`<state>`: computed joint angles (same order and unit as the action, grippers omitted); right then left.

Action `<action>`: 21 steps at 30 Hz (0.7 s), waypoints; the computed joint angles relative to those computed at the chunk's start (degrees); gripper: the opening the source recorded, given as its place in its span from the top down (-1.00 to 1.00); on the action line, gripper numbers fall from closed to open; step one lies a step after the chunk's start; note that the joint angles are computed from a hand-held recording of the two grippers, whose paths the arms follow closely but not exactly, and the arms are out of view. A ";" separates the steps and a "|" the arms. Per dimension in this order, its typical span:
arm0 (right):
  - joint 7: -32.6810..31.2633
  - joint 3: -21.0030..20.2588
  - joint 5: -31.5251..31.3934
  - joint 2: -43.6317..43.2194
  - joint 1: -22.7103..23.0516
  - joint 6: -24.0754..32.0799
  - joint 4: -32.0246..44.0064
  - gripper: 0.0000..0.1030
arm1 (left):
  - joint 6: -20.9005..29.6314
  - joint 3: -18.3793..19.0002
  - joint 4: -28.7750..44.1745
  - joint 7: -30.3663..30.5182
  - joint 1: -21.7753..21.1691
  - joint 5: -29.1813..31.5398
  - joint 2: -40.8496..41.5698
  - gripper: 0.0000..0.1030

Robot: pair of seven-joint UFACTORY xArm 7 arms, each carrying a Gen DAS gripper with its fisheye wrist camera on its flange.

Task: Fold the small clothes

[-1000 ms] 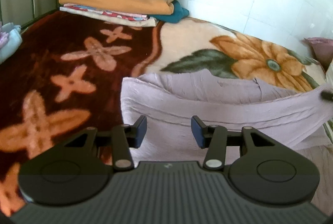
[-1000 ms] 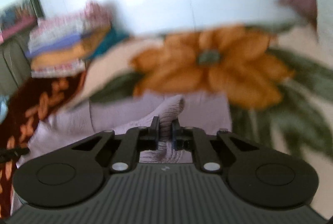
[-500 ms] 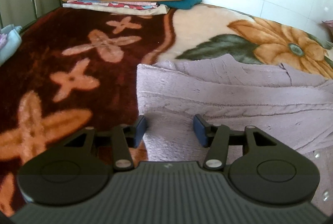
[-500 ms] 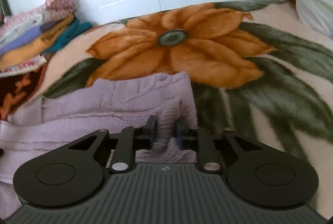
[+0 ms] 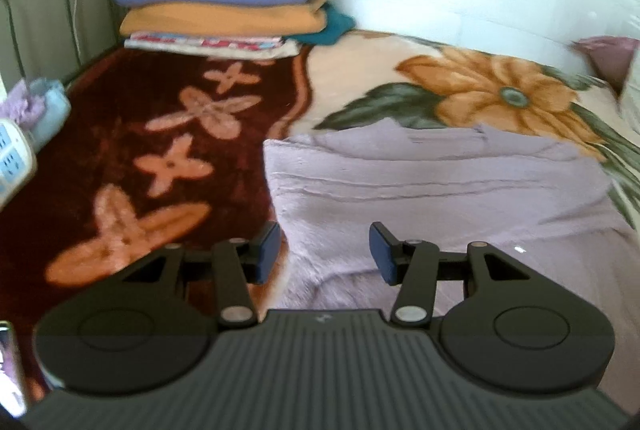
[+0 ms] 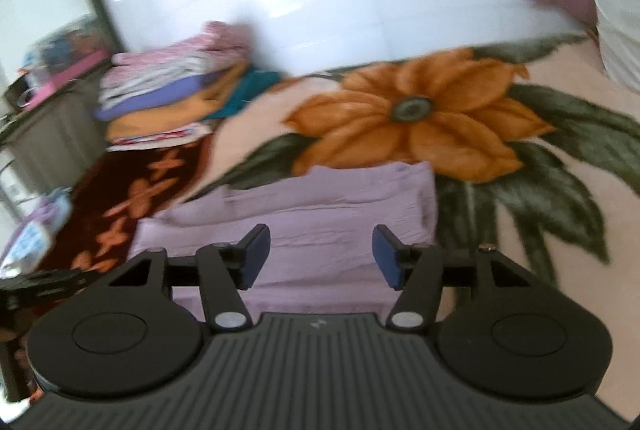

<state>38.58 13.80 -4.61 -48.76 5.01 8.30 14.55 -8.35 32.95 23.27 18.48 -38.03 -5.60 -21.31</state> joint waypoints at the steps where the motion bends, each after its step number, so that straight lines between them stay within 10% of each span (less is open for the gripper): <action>1: -0.70 -0.52 0.09 -3.49 2.24 3.49 0.05 -0.29 | 0.99 -2.37 -1.22 0.15 2.45 0.42 -2.15 -0.01; 13: 1.28 7.40 1.70 -20.70 16.97 31.32 0.23 -0.31 | 15.61 -14.11 -15.41 8.97 14.52 -1.85 -25.32 -0.02; 21: 7.47 12.80 1.26 -18.04 26.92 34.66 -3.26 -0.31 | 26.55 -18.44 -21.47 13.35 20.65 -5.19 -34.28 -0.02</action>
